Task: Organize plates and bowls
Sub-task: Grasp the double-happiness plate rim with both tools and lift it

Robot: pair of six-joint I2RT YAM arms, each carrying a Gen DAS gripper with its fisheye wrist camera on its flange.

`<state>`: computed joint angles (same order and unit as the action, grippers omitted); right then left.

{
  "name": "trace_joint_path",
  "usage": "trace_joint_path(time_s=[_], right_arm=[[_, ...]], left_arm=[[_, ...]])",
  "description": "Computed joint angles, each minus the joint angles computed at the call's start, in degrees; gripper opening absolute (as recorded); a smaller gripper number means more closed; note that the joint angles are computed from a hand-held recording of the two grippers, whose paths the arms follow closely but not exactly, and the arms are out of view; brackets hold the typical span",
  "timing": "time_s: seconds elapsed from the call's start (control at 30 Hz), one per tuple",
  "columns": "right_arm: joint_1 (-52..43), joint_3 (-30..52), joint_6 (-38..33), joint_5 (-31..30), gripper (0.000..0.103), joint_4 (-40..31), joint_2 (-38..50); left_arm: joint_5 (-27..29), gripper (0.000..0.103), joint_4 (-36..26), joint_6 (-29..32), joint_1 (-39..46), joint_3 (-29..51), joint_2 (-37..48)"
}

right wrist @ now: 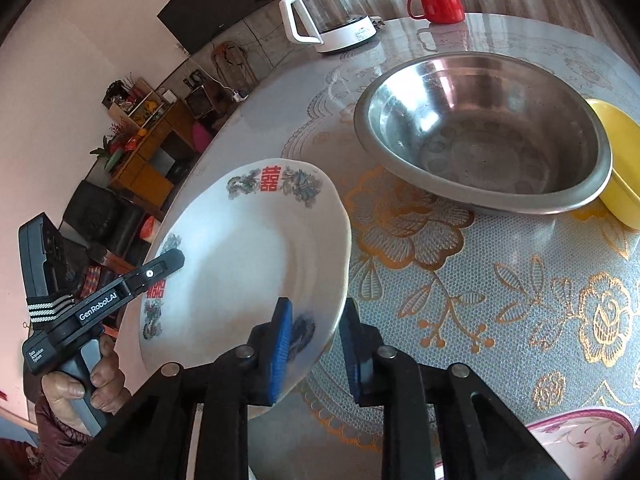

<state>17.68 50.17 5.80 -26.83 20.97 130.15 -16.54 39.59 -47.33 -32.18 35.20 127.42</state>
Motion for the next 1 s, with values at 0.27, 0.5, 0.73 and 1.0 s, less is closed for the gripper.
trace_joint_path(time_s=[0.27, 0.5, 0.73, 1.0], right_arm=[[0.73, 2.69, -0.40, -0.39, 0.022, -1.81, 2.10], [0.77, 2.40, -0.98, 0.36, 0.022, -2.23, 1.20], [-0.03, 3.03, -0.58, -0.85, 0.024, -2.62, 2.05], [1.71, 1.60, -1.05, 2.44, 0.024, -0.47, 1.23]], left_arm=[[3.36, 0.033, -0.85, 0.71, 1.68, 1.36, 0.62], [1.36, 0.026, 0.65, -0.75, -0.75, -1.50, -1.42], [2.83, 0.027, 1.44, -0.46, -0.70, -1.52, -0.47], [2.05, 0.023, 1.25, 1.91, -2.12, -2.35, -2.32]])
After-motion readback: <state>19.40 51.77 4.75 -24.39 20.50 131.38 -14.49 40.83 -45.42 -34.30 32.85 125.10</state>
